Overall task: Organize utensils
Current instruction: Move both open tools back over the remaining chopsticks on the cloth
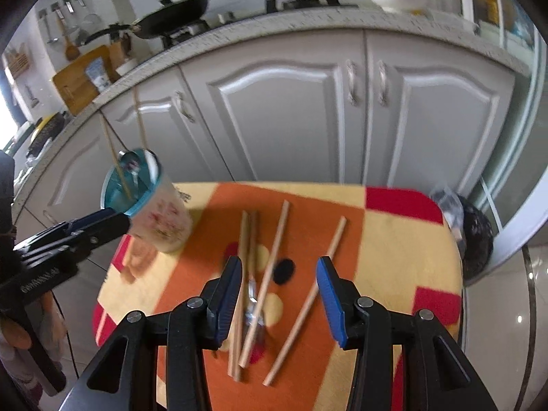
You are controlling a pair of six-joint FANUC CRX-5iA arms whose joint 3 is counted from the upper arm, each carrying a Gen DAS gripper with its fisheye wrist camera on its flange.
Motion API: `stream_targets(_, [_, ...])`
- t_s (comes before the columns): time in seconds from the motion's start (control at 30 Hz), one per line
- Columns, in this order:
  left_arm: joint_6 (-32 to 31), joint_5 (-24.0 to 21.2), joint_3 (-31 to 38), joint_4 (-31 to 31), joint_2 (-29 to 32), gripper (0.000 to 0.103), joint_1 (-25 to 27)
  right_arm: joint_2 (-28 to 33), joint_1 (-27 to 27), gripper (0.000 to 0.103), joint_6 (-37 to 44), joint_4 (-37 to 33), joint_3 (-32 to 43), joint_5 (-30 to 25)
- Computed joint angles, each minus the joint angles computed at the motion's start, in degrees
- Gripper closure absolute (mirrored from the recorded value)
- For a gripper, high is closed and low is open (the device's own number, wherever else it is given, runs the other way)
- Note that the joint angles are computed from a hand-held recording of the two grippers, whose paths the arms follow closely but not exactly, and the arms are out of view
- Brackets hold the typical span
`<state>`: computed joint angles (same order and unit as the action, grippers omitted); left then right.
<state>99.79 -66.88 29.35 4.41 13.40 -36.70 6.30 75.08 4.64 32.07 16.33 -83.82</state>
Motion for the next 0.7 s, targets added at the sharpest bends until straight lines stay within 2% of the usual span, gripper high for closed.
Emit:
stream_targets(0.27, [-2.18,-2.2,-4.17,3.32,1.03,0.061,1.04,-3.17,-1.1,0.06,-2.86,-5.99,-6.49,2.9])
stream_targets(0.37, [-1.94,-2.75,-4.29,5.07,2.86,0.061,1.22,-3.78,-1.9,0.06,-2.6,-7.16,-8.15,5.52])
stream_targets(0.7, [-0.38,-4.99,1.06,5.04,9.24,0.061,0.69,-3.64,-8.97,0.06,-0.53,-12.34,-9.68,9.69])
